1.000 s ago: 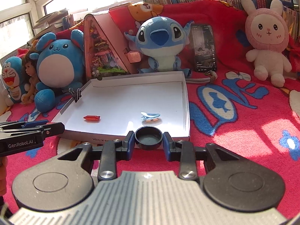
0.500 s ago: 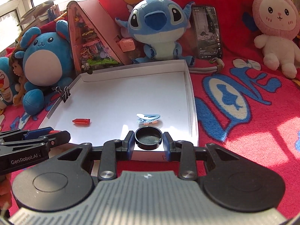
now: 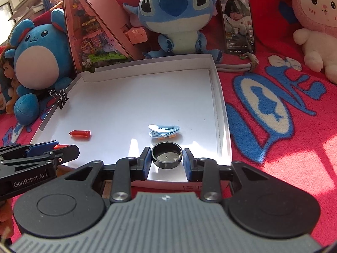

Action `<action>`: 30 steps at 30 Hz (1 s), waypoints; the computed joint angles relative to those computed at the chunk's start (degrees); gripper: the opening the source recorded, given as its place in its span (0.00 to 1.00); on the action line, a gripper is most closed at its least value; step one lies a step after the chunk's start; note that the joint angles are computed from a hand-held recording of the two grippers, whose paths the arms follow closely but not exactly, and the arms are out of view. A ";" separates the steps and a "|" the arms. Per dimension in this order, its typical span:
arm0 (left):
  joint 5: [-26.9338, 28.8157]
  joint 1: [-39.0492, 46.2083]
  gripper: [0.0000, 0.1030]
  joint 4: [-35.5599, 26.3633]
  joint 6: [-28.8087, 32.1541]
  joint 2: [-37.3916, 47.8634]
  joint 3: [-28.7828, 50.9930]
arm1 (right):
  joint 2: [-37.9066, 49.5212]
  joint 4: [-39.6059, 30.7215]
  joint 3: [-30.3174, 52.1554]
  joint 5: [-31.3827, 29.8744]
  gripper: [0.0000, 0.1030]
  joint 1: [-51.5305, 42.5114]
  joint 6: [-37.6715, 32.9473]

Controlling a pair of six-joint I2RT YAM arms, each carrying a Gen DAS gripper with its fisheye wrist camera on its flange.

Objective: Organize rigid objects
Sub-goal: 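Carry the red item into the white box with the left gripper while the right carries the black cap in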

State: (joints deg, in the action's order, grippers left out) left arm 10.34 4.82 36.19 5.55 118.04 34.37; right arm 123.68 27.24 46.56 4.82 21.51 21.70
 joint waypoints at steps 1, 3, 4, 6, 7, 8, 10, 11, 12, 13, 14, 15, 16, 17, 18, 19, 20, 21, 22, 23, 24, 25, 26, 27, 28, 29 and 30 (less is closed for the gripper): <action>-0.32 -0.13 0.41 0.08 -0.07 0.40 0.27 | 0.35 -0.31 0.54 0.11 0.36 0.03 -0.05; -0.93 -0.38 0.41 0.15 -0.22 1.13 0.87 | 0.99 -0.88 1.46 0.63 0.36 0.19 -0.21; -1.15 -0.43 0.41 0.04 -0.38 1.49 1.28 | 1.23 -1.12 1.84 0.87 0.36 0.27 -0.33; -1.23 -0.42 0.41 -0.04 -0.75 2.02 1.84 | 1.69 -1.45 2.51 1.41 0.36 0.36 -0.57; -1.65 -0.54 0.41 0.29 -0.80 2.32 2.02 | 1.92 -1.52 2.84 1.63 0.36 0.34 -0.65; -2.18 -0.74 0.41 0.67 -0.80 2.52 2.07 | 2.12 -1.55 3.13 1.87 0.36 0.33 -0.64; -2.92 -0.99 0.41 1.12 -0.84 2.99 2.42 | 2.42 -1.71 3.65 2.14 0.36 0.24 -0.49; -3.30 -1.13 0.41 1.32 -0.90 3.24 2.65 | 2.73 -1.81 4.11 2.31 0.36 0.17 -0.34; -3.69 -1.28 0.41 1.47 -0.99 3.48 2.89 | 2.86 -1.90 4.36 2.43 0.36 0.13 -0.30; -4.12 -1.45 0.41 1.72 -1.17 3.79 3.17 | 3.09 -2.08 4.79 2.67 0.36 0.13 -0.34; -4.43 -1.56 0.41 1.90 -1.32 4.02 3.37 | 3.26 -2.14 5.07 2.91 0.36 0.16 -0.47; -4.82 -1.68 0.41 2.20 -1.55 4.38 3.65 | 3.45 -2.14 5.33 3.13 0.36 0.17 -0.59; -5.17 -1.82 0.41 2.42 -1.64 4.69 3.93 | 3.66 -2.14 5.59 3.38 0.36 0.20 -0.68; -5.61 -1.98 0.41 2.75 -1.70 4.96 4.09 | 3.95 -2.10 5.92 3.71 0.36 0.28 -0.82; -5.96 -2.10 0.41 3.03 -1.74 5.22 4.24 | 4.14 -2.04 6.12 3.94 0.36 0.31 -0.94; -6.42 -2.25 0.41 3.39 -1.74 5.60 4.49 | 4.38 -1.91 6.34 4.25 0.36 0.37 -1.10; -6.68 -2.34 0.41 3.79 -1.73 5.96 4.69 | 4.56 -1.78 6.48 4.56 0.36 0.46 -1.27; -6.79 -2.38 0.41 3.97 -1.78 6.12 4.79 | 4.72 -1.65 6.61 4.78 0.36 0.50 -1.40; -6.83 -2.38 0.42 4.00 -1.83 6.24 4.93 | 4.84 -1.53 6.70 4.93 0.36 0.53 -1.47; -6.85 -2.39 0.42 3.99 -1.83 6.32 5.04 | 5.01 -1.27 6.78 5.12 0.36 0.54 -1.57; -6.84 -2.38 0.42 3.86 -1.84 6.31 5.10 | 5.16 -1.03 6.83 5.28 0.36 0.55 -1.62; -6.77 -2.35 0.42 3.61 -1.89 6.29 5.24 | 5.30 -0.81 6.87 5.43 0.36 0.56 -1.63; -6.59 -2.25 0.42 3.11 -1.92 6.23 5.54 | 5.46 -0.59 6.95 5.61 0.36 0.59 -1.68; -6.51 -2.18 0.42 2.80 -1.98 6.17 5.66 | 5.58 -0.48 7.06 5.73 0.36 0.61 -1.73; -6.48 -2.10 0.42 2.61 -2.05 6.09 5.72 | 5.73 -0.47 7.28 5.81 0.36 0.63 -1.77; -6.45 -2.00 0.42 2.53 -2.12 6.01 5.71 | 5.79 -0.47 7.39 5.82 0.36 0.60 -1.72; -6.33 -1.90 0.42 2.46 -2.18 5.95 5.70 | 5.82 -0.47 7.48 5.79 0.36 0.59 -1.59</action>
